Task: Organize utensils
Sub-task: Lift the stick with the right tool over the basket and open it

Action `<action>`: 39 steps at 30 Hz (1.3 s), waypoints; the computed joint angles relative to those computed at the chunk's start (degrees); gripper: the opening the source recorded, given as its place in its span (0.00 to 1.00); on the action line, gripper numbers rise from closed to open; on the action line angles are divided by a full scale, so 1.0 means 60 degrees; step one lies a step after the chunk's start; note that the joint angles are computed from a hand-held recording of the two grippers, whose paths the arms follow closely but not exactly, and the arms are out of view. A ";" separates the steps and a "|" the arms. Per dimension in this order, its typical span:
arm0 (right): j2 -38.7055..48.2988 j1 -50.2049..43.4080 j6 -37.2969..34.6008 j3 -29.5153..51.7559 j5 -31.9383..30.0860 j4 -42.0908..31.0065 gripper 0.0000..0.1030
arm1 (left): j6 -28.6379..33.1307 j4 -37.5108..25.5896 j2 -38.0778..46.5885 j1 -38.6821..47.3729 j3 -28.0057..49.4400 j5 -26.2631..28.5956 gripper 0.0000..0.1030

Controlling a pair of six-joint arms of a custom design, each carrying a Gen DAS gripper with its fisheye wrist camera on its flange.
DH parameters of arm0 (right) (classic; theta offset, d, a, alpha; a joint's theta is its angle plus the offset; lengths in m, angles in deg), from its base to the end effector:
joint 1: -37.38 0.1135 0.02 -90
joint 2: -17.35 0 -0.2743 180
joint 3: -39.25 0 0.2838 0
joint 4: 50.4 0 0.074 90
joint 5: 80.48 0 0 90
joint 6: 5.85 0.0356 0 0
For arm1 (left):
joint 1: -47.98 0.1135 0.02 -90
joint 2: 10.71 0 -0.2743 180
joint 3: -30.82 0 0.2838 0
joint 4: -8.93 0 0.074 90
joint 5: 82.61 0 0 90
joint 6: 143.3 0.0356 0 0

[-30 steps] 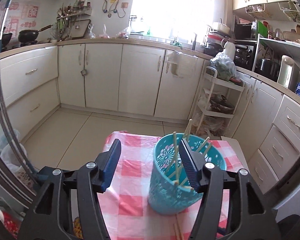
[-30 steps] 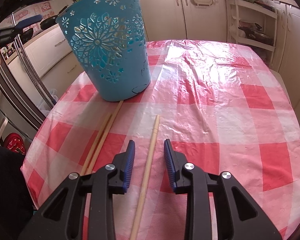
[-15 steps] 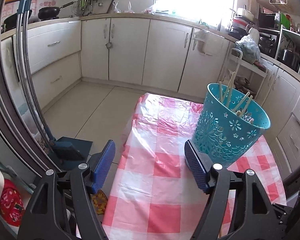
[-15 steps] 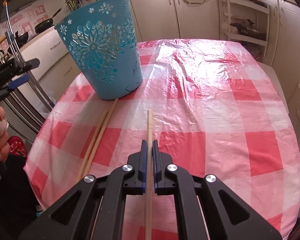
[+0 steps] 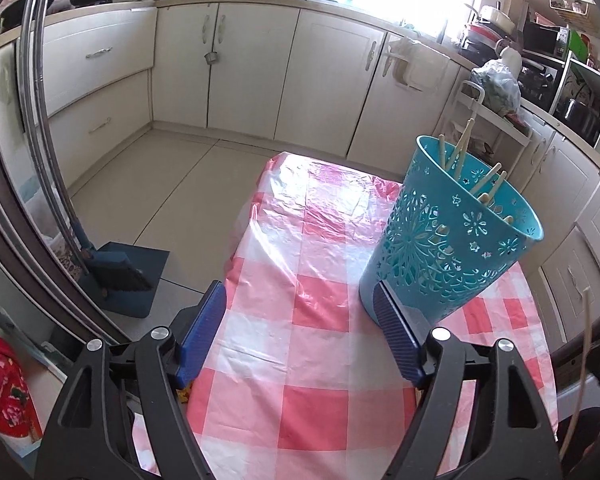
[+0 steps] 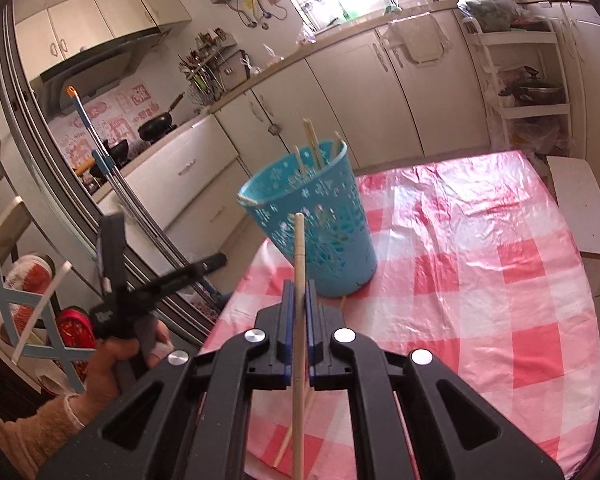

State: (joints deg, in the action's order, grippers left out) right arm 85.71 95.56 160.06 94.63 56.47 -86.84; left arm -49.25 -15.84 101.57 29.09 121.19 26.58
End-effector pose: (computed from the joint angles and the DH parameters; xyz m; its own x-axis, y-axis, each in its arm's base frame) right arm 0.1588 0.2066 0.2301 -0.4170 0.5838 -0.6967 0.3082 0.8119 0.4958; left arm 0.4325 -0.1604 0.1831 -0.6500 0.2929 -0.7012 0.5664 0.8019 -0.1901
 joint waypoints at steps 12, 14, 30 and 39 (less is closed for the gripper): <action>0.1158 -0.3414 -0.4886 0.2652 -0.0307 0.2769 0.06 | 0.0167 -0.0157 0.0101 -0.0118 0.0052 0.0018 0.73; 0.1713 -0.3813 -0.5112 0.3020 0.0049 0.3028 0.06 | 0.0167 -0.0270 0.0197 -0.0118 0.0177 0.0047 0.74; 0.1962 -0.2806 -0.4020 0.2291 0.0415 0.1054 0.26 | -0.0275 -0.1092 0.0869 -0.0048 0.1053 0.0429 0.79; 0.4562 -0.1619 -0.1286 0.2056 -0.2116 -0.0507 0.13 | -0.0122 -0.1006 0.0693 -0.0195 0.0701 0.0182 0.79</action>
State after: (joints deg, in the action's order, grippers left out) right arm 113.08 85.84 152.35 106.96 43.77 -89.88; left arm -49.99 -21.88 105.73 27.92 125.40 27.67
